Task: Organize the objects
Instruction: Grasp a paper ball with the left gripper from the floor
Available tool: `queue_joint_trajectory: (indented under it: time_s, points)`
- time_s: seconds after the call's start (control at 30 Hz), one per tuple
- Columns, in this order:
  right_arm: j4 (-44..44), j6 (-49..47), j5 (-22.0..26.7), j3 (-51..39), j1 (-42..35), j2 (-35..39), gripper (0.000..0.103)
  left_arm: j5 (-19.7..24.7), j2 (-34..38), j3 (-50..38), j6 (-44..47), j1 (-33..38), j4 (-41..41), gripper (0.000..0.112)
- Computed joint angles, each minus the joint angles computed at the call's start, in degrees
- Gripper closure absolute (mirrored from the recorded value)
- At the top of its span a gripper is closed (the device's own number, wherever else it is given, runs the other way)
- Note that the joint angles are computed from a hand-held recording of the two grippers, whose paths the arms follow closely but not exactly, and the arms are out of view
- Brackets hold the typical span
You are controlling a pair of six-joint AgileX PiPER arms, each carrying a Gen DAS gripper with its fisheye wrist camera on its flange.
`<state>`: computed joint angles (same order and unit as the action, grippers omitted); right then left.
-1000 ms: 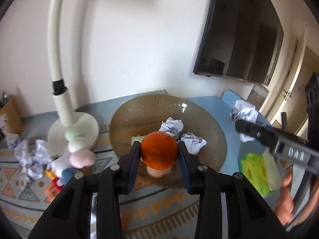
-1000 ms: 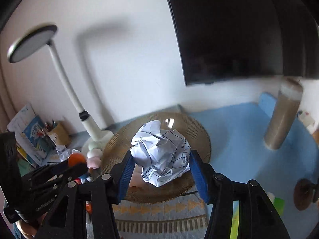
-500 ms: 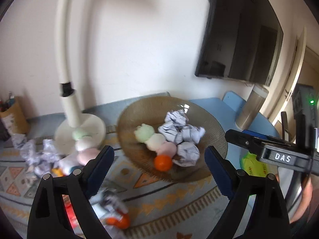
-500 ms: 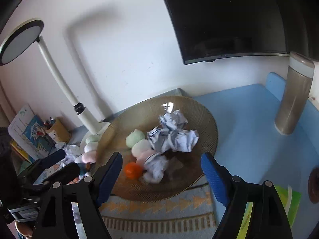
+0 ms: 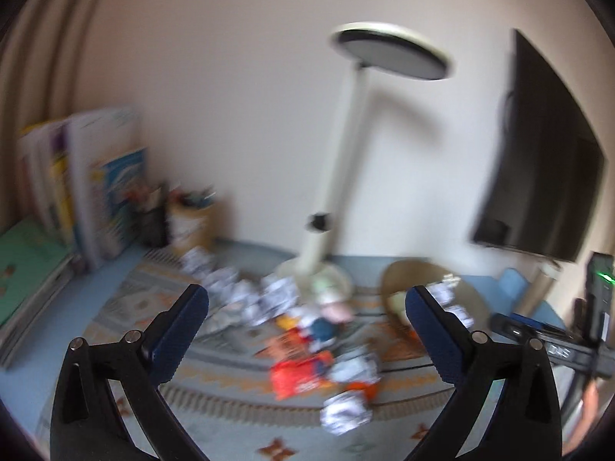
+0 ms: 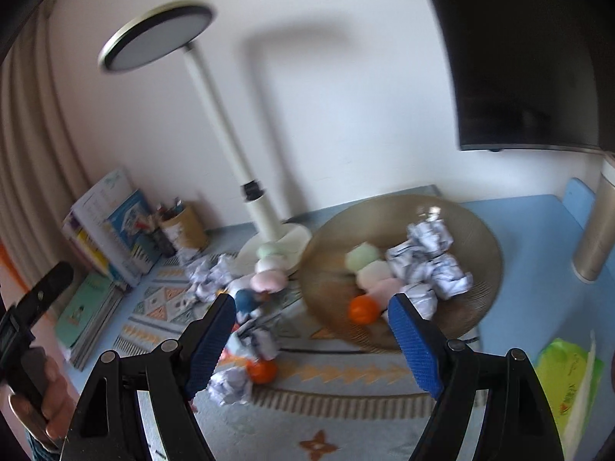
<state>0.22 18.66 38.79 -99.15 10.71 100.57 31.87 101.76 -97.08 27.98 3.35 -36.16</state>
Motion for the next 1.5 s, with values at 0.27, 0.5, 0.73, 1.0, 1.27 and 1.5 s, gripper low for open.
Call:
queue_joint_trajectory:
  time_s: [0.27, 0.5, 0.73, 1.0, 1.27, 1.5]
  points:
    - [-3.1, 2.0, -10.3, 10.4, 6.8, 4.0, 0.021, -11.0, 3.5, 15.2, -2.0, 1.4, 6.6, 0.010]
    - [-5.6, 4.3, -15.1, 12.6, 8.7, 9.7, 0.021, -12.1, 5.7, 18.8, -6.5, 0.7, 12.2, 0.010]
    - [-10.1, 9.5, -14.4, 11.9, 9.1, 11.1, 0.021, -14.8, 4.9, 20.5, -13.6, -3.2, 24.1, 0.010]
    - [15.0, -11.1, -4.4, 3.8, 3.6, 15.4, 0.028, -3.8, 5.6, 16.2, 13.1, -3.6, 0.2, 0.010]
    - [10.7, -7.6, 8.7, -15.1, 3.9, 23.6, 0.035, 9.6, 13.3, 3.0, 11.9, -7.0, 1.5, 0.011]
    - [8.0, -3.3, 13.4, -25.3, 5.5, 31.4, 0.035, 11.3, 16.9, -1.0, 6.5, -9.6, 7.0, 0.029]
